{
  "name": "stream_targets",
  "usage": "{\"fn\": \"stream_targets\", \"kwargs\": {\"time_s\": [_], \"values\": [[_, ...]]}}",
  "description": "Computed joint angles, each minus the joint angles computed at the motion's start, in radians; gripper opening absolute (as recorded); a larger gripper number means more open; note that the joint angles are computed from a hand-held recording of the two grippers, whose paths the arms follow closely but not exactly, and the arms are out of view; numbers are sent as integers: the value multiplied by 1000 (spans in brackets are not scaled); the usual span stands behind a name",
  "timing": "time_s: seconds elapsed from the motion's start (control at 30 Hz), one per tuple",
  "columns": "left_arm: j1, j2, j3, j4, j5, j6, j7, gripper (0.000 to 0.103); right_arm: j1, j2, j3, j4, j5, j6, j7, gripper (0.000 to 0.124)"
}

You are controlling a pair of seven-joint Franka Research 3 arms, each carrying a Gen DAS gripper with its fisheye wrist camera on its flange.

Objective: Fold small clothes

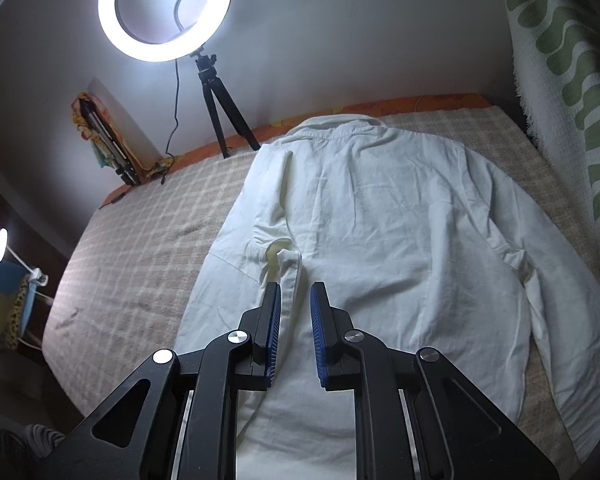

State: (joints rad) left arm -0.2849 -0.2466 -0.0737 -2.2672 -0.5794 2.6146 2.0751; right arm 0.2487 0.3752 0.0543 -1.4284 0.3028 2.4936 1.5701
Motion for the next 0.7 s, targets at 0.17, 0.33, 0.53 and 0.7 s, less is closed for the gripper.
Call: {"fn": "stream_targets", "kwargs": {"time_s": [0.17, 0.33, 0.53, 0.7], "values": [[13, -22, 16, -25, 3, 1, -20, 39, -7, -97, -3, -121, 3, 30, -20, 22], [47, -5, 35, -21, -2, -45, -71, 44, -30, -235, -14, -302, 21, 63, -61, 25], [89, 62, 39, 28, -65, -133, -101, 57, -66, -376, -45, -500, -7, 78, -36, 37], [122, 80, 25, 32, -134, -205, -98, 56, -98, -447, -57, -613, -4, 19, -41, 37]]}}
